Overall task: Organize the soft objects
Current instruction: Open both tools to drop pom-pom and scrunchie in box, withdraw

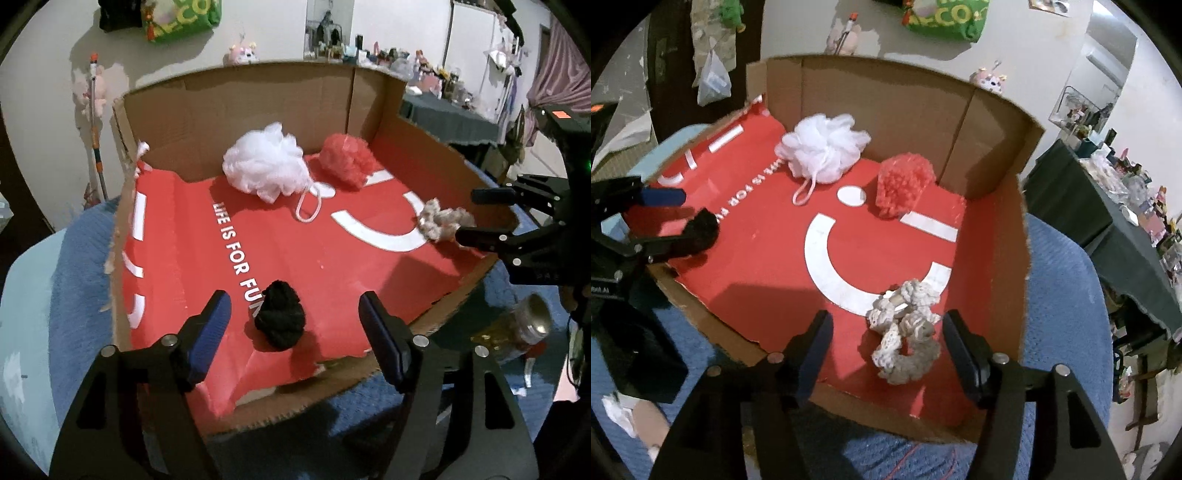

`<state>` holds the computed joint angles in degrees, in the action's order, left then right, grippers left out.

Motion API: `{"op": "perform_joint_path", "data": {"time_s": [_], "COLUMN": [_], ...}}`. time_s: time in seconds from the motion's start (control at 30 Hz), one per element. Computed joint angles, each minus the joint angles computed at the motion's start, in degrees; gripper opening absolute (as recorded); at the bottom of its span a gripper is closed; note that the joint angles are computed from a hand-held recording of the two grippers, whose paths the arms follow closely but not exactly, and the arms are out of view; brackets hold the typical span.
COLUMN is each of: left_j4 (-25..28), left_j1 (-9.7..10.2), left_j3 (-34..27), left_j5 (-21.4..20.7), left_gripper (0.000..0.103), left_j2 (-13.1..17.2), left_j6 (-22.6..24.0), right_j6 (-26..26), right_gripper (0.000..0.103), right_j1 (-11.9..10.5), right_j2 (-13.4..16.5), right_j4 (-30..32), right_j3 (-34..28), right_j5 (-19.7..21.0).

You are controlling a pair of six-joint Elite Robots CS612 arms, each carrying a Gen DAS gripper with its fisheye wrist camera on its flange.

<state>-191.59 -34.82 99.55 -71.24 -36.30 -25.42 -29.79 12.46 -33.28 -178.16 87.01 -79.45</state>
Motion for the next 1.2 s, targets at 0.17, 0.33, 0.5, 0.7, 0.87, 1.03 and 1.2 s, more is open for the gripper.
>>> {"op": "perform_joint_path", "data": {"time_s": [0.17, 0.33, 0.5, 0.7, 0.87, 1.03, 1.2], "left_j4": [-4.36, -9.11, -13.75, -18.37, -20.91, -22.81, -24.5], "left_j1": [-1.66, -4.15, -7.11, -10.44, -13.3, -16.08, -18.57], "left_j3": [2.57, 5.3, 7.81, 10.2, 11.55, 12.12, 12.4], "left_j5": [3.01, 7.55, 12.28, 16.93, 21.91, 27.03, 31.47], "left_gripper": [0.076, 0.084, 0.088, 0.09, 0.09, 0.091, 0.091], "left_j2": [-1.54, -2.9, -3.86, -4.46, -4.29, -3.28, -1.64], "left_j6": [-1.03, -1.61, -0.94, -1.54, -2.4, -2.72, -4.31], "right_j6": [2.08, 4.4, 6.54, 7.76, 9.27, 11.82, 14.19], "right_gripper": [0.074, 0.084, 0.096, 0.102, 0.103, 0.103, 0.103], "right_j1": [-0.79, -1.7, -2.72, -3.71, -4.43, -5.01, -5.41], "right_j2": [-1.9, -4.26, -6.69, -8.82, -9.65, -9.16, -7.49], "right_j4": [-3.46, -8.38, -15.08, -22.81, -30.35, -38.13, -47.16], "right_j3": [2.83, 6.75, 11.68, 17.38, 21.95, 25.43, 28.38], "right_j5": [2.54, 5.73, 9.26, 12.03, 13.07, 12.84, 11.08]}}
